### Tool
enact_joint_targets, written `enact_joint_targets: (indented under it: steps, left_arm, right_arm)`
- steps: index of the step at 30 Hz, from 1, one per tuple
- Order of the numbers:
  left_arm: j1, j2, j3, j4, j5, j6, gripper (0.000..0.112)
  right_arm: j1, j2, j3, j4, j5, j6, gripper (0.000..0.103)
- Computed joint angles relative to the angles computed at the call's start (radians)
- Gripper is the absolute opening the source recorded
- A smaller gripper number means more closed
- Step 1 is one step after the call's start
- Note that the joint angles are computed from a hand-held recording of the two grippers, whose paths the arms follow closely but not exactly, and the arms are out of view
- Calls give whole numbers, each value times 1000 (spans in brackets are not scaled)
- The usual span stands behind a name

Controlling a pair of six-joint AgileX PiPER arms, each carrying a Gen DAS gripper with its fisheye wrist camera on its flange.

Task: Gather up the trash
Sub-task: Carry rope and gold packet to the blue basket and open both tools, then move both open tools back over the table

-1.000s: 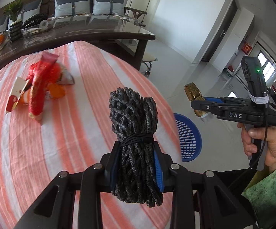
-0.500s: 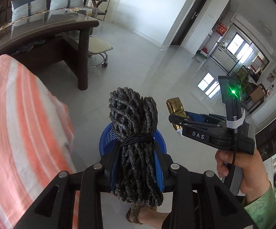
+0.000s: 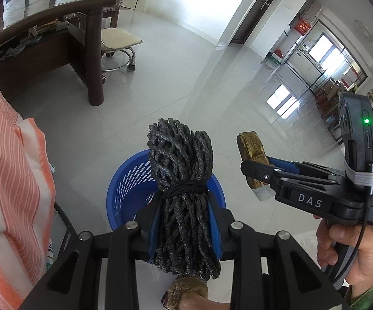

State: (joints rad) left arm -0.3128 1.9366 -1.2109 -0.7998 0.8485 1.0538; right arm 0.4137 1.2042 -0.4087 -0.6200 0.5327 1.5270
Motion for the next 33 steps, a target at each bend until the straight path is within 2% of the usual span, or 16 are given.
enact_joint_targets:
  steps: [3, 4, 5, 6, 7, 9, 12, 16, 19, 23, 25, 29, 33]
  left_arm:
    - [-19, 12, 12, -10, -24, 14, 37]
    - [-30, 15, 14, -1, -35, 4, 49]
    - [-43, 6, 30, 12, -53, -10, 61]
    - [-51, 10, 31, 20, -70, -21, 63]
    - [-55, 11, 32, 20, -83, -24, 63]
    - [-50, 4, 38, 24, -93, -33, 63]
    - [-9, -42, 70, -20, -78, 8, 63]
    - [84, -182, 155, -58, -61, 103, 63]
    - [189, -282, 202, -50, -28, 168, 63]
    - [410, -344, 229, -23, 59, 255, 63]
    - [531, -332, 214, 5, 90, 300, 63]
    - [761, -250, 147, 38, 72, 389, 63]
    - [920, -121, -4, 67, 43, 385, 63]
  right_arm:
    - [-34, -15, 23, 11, -49, -9, 49]
    - [-43, -21, 29, 19, -57, -17, 51]
    - [-52, -23, 35, 25, -72, -27, 58]
    - [-46, -29, 36, 26, -65, -24, 65]
    - [-31, -37, 35, 10, -42, 1, 74]
    - [7, -36, 22, -41, 11, 68, 75]
    - [91, -36, -11, -114, 149, 163, 75]
    - [216, -22, -65, -197, 340, 273, 87]
    - [296, -3, -109, -242, 449, 332, 91]
    - [375, 47, -192, -282, 534, 359, 97]
    - [409, 95, -249, -299, 561, 359, 97]
    - [475, 236, -417, -339, 584, 330, 98]
    - [537, 419, -633, -381, 529, 296, 99]
